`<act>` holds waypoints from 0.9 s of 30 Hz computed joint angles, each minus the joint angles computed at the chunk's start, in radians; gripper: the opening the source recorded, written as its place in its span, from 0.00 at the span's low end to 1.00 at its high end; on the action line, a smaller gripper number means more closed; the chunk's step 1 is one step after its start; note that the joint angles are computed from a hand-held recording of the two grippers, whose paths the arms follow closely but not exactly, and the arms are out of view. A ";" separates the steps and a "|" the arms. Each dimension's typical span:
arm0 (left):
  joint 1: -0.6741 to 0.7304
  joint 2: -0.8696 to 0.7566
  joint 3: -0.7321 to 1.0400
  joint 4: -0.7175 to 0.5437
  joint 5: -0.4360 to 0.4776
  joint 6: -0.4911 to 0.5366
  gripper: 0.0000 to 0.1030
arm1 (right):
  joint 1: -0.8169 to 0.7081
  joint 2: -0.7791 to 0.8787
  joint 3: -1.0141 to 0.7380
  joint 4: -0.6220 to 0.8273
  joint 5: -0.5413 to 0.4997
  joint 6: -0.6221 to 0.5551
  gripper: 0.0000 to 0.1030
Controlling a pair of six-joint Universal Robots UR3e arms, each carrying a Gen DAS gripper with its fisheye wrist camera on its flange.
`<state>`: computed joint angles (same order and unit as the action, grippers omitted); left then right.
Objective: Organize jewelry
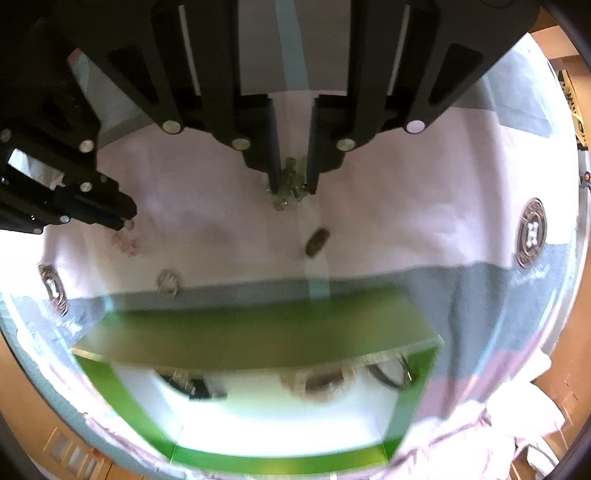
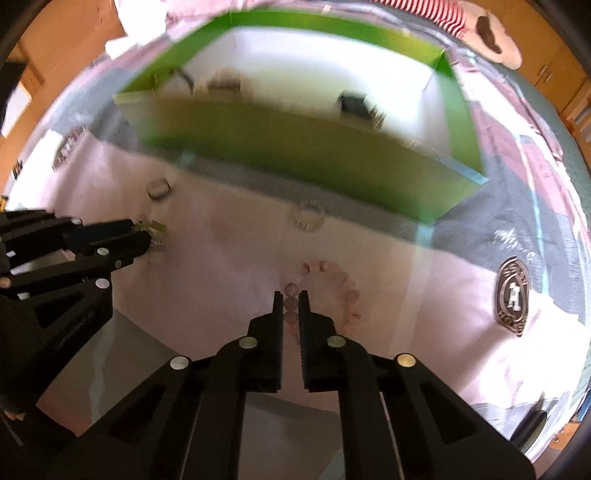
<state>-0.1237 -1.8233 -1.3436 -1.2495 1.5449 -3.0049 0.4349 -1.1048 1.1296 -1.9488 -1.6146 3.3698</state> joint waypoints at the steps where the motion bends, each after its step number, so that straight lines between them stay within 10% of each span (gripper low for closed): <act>1: 0.003 0.012 -0.003 0.006 -0.008 0.003 0.13 | -0.004 -0.023 0.020 -0.020 0.010 0.004 0.08; 18: 0.035 0.198 -0.013 0.160 -0.052 -0.019 0.11 | -0.029 -0.291 0.198 -0.444 -0.026 0.043 0.08; 27: 0.058 0.036 0.221 0.241 -0.102 -0.105 0.11 | -0.097 -0.171 0.073 -0.604 -0.022 0.061 0.08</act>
